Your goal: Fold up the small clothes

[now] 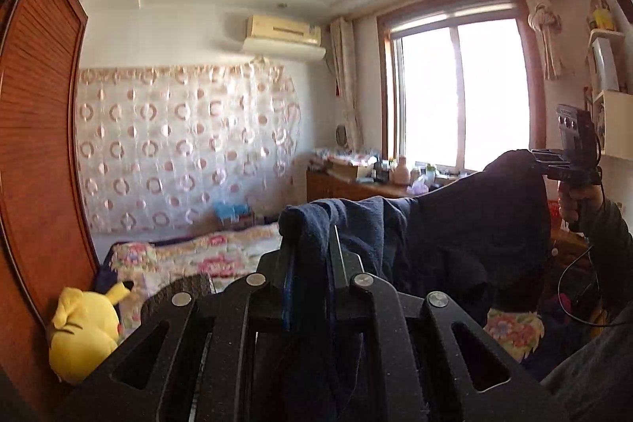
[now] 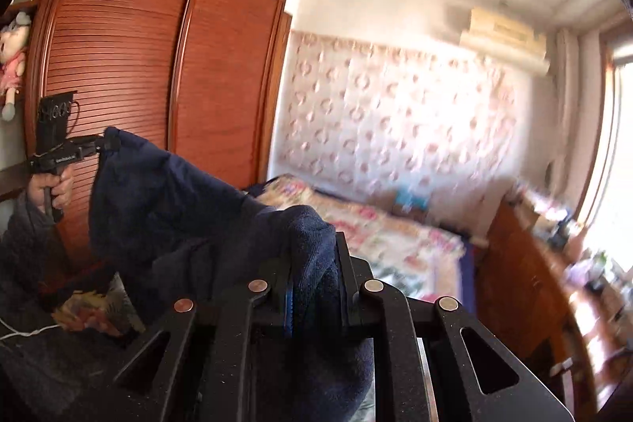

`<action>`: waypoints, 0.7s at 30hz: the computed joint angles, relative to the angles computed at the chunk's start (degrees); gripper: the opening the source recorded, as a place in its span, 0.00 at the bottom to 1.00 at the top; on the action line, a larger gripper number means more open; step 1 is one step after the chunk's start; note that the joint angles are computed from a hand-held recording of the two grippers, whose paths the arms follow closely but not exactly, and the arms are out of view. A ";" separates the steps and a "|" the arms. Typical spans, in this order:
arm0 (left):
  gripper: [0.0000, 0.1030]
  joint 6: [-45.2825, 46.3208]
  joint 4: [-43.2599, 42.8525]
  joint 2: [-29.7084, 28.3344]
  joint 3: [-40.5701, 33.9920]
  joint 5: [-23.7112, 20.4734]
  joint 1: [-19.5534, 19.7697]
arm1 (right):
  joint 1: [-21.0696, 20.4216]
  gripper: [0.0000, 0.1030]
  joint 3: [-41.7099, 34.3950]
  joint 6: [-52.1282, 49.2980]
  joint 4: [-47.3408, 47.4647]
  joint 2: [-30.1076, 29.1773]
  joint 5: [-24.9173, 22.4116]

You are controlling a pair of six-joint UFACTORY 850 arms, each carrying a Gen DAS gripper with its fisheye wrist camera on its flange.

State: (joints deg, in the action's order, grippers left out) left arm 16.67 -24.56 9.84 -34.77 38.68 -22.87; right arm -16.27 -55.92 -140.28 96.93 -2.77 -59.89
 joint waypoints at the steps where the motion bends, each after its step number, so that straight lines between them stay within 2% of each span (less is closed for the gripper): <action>1: 0.13 -0.15 0.30 0.50 -0.05 0.16 0.03 | -0.54 0.15 0.03 -0.13 0.66 0.83 -0.24; 6: 0.13 -2.63 2.91 -0.61 -2.02 0.50 2.98 | -1.22 0.15 -1.39 -0.62 2.89 1.20 0.65; 8: 0.13 -4.71 4.90 -4.04 -4.07 0.65 5.07 | 0.17 0.15 -3.13 0.47 2.92 -0.69 3.29; 10: 0.13 -6.66 6.66 -9.05 -6.89 0.56 7.23 | 2.50 0.15 -4.29 0.08 3.45 -2.59 8.09; 13: 0.13 -8.77 8.03 -19.54 -13.55 -0.88 10.43 | 6.88 0.15 -9.52 1.50 2.99 -9.44 16.51; 16: 0.14 -8.75 7.37 -31.82 -22.58 -4.02 13.23 | 11.69 0.15 -17.14 3.60 3.83 -19.46 24.90; 18: 0.17 -4.52 2.68 -39.81 -29.52 -7.34 14.36 | 14.14 0.18 -23.46 8.96 2.20 -26.91 28.93; 19: 0.20 -2.20 -0.54 -43.19 -32.69 -9.77 14.83 | 15.27 0.22 -26.50 12.06 0.74 -30.26 31.23; 20: 0.21 -1.61 -1.44 -46.00 -35.35 -12.46 15.32 | 16.48 0.34 -29.80 16.51 -1.78 -33.62 34.31; 21: 0.21 -3.24 0.05 -48.94 -37.77 -15.13 16.02 | 17.42 0.38 -32.81 21.61 -4.99 -37.02 37.46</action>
